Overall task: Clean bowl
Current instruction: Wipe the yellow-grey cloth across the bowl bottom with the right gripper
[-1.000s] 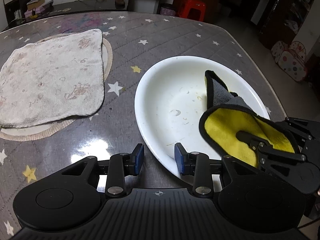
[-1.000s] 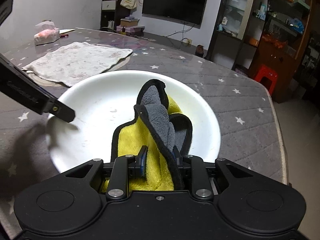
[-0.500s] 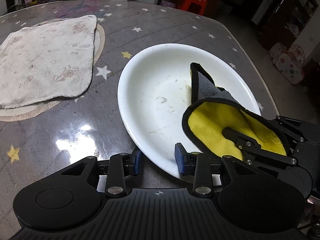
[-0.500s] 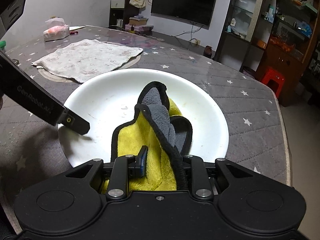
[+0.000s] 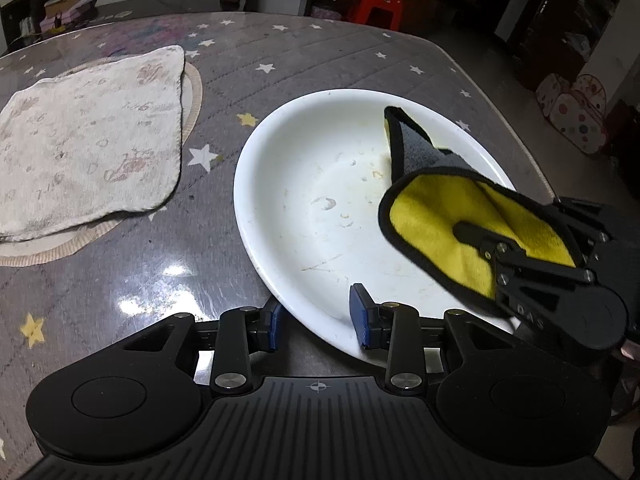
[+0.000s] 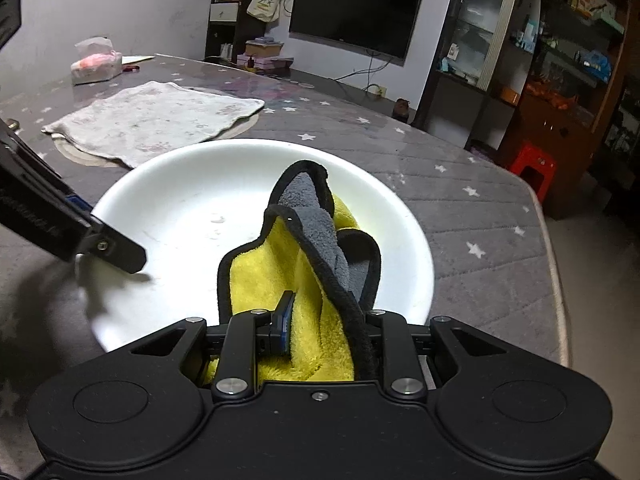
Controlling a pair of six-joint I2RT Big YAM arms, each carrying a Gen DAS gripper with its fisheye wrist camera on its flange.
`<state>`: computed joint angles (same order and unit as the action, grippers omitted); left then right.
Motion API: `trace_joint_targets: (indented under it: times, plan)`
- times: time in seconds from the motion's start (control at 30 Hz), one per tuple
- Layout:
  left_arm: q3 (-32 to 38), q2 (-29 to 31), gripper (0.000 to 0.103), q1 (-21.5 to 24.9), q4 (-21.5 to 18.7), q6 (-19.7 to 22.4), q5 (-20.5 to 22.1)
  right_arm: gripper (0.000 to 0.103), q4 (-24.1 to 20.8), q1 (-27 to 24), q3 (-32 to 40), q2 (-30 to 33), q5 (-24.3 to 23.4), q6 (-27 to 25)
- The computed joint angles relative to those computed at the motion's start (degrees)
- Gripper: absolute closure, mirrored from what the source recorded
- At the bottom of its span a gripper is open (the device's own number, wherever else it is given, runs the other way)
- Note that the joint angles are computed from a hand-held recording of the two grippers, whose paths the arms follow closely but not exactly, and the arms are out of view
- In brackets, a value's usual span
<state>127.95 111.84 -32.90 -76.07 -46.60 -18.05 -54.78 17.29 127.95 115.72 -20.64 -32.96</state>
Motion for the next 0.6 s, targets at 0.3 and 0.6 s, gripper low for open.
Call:
trace_joint_targets:
  times: [0.3,0.6]
  plan:
    - [-0.9,-0.3,0.067,0.3,1.0,1.1,0.5,0.079,0.4,0.5,4.6,3.4,1.4,-1.5]
    - [-1.2,-0.4,0.066,0.2,1.5,1.3,0.4,0.079,-1.0,1.1,10.5,7.1,2.2,-1.0]
